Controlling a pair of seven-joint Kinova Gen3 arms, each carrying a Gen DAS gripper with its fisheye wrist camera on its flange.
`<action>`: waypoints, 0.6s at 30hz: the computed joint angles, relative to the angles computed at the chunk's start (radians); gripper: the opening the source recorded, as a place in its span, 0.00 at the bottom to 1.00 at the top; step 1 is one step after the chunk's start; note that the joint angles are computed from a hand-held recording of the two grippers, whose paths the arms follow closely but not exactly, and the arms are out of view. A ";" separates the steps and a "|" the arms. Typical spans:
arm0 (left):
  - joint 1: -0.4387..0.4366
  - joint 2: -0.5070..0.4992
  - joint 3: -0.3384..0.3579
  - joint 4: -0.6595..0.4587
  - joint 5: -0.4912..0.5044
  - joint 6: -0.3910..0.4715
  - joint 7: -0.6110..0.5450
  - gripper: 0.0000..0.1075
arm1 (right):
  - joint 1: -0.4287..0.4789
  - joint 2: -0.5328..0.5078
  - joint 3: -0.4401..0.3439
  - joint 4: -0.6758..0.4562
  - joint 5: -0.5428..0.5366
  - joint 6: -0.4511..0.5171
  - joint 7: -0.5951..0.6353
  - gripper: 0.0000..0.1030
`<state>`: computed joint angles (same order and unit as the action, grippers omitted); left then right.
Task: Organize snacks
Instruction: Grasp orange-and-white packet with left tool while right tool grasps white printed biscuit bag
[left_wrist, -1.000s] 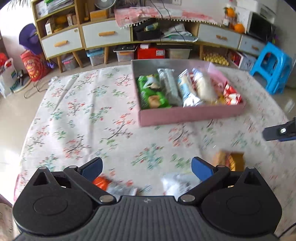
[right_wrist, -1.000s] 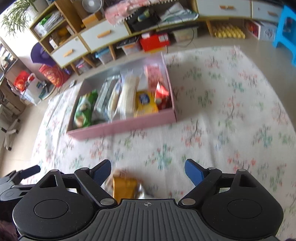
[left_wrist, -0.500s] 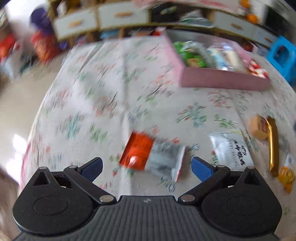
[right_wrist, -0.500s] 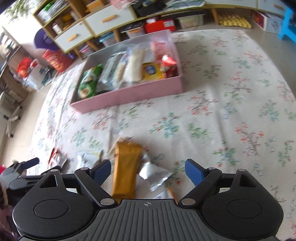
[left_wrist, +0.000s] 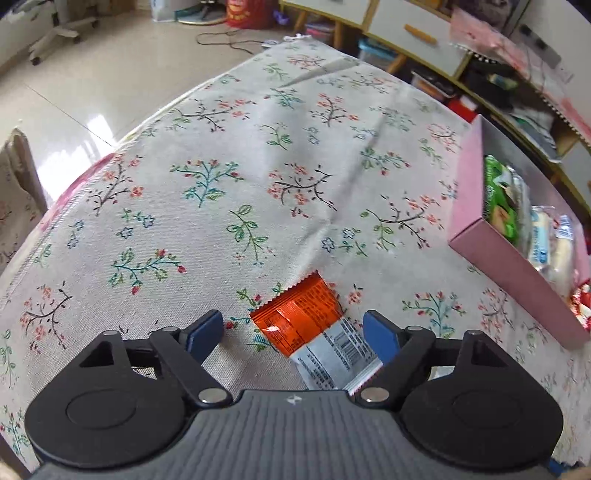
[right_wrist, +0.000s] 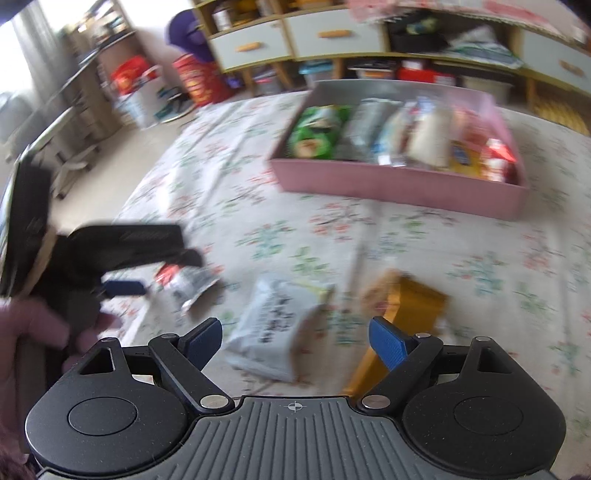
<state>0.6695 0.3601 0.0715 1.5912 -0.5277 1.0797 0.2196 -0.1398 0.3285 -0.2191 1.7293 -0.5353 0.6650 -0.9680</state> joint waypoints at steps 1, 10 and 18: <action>0.004 0.011 0.000 -0.015 -0.003 0.022 -0.004 0.71 | -0.004 0.002 -0.007 0.006 -0.001 -0.008 0.010 0.85; 0.039 0.015 0.003 -0.011 -0.064 0.035 -0.036 0.53 | -0.081 -0.002 -0.010 0.088 0.079 -0.152 -0.029 0.76; 0.003 -0.045 0.033 0.102 -0.111 -0.148 -0.222 0.53 | 0.018 0.011 -0.113 0.128 0.058 -0.241 0.088 0.57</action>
